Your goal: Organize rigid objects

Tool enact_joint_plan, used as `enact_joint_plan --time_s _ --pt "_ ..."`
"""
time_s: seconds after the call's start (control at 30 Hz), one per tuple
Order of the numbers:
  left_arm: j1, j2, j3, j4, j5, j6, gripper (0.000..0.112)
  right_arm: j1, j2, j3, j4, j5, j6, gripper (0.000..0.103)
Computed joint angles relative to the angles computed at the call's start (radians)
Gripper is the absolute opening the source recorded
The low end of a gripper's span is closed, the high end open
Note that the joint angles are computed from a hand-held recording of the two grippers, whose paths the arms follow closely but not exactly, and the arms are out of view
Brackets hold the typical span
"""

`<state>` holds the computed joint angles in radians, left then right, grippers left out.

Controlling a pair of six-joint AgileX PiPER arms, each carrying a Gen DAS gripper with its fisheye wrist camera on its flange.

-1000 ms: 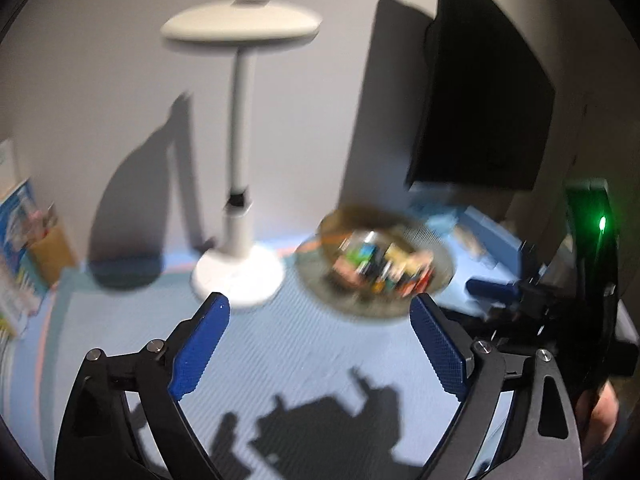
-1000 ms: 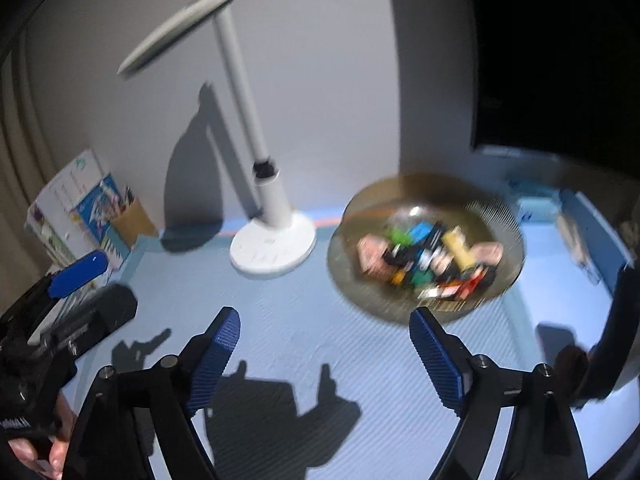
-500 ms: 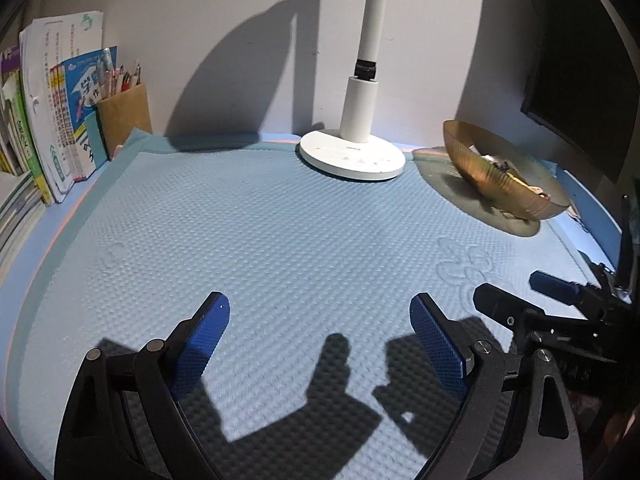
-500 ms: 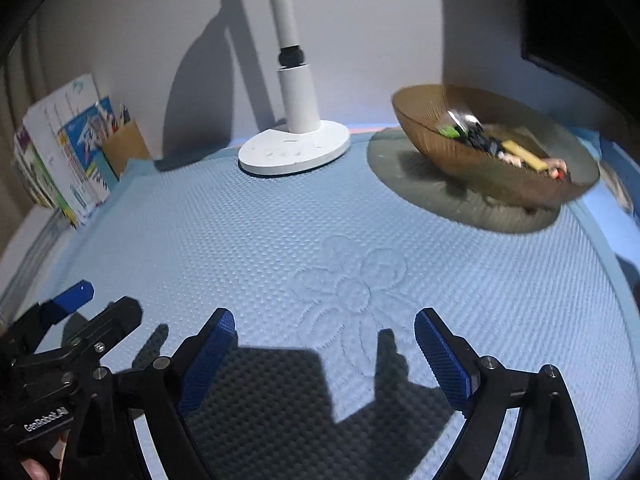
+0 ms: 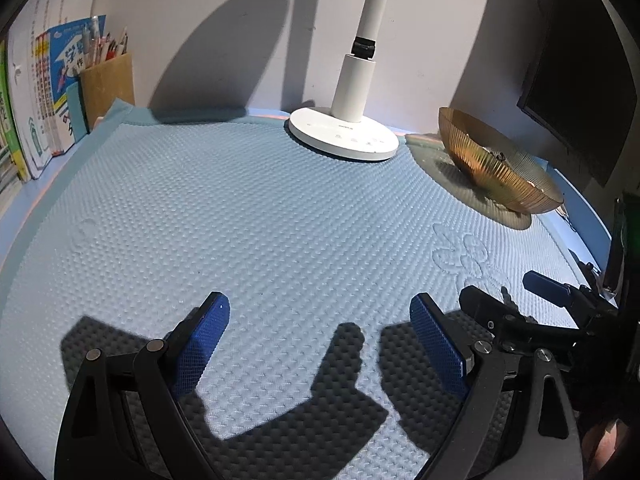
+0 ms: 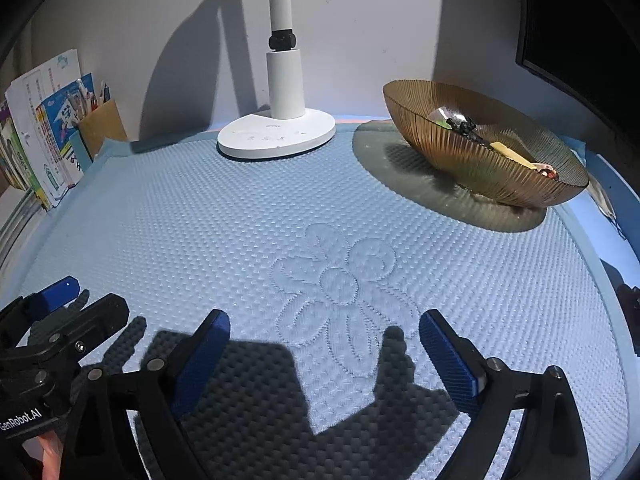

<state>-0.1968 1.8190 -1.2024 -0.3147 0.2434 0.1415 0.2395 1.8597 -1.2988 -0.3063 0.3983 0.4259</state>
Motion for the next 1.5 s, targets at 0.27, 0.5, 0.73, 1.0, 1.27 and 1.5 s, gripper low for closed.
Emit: enact_joint_plan --time_s 0.27,0.5,0.73,1.0,1.27,1.5 --pt "-0.014 -0.004 0.006 0.102 -0.008 -0.103 0.091 -0.01 0.006 -0.009 0.054 0.008 -0.044 0.096" --pt "-0.004 0.002 -0.004 0.069 0.009 -0.079 0.091 -0.01 0.01 -0.016 0.05 0.017 -0.039 0.096" --pt "0.002 0.009 -0.015 0.057 0.025 -0.072 0.091 -0.011 0.013 -0.02 0.057 0.022 -0.049 0.096" --pt "0.01 0.014 -0.02 0.033 0.034 -0.057 0.091 -0.012 0.019 -0.024 0.062 0.026 -0.052 0.097" --pt "0.024 0.01 -0.011 -0.03 0.029 -0.017 0.091 -0.012 0.02 -0.024 0.06 0.028 -0.05 0.097" --pt "0.013 0.009 -0.01 0.061 0.022 -0.116 0.091 -0.019 0.022 -0.024 0.073 0.025 -0.066 0.097"
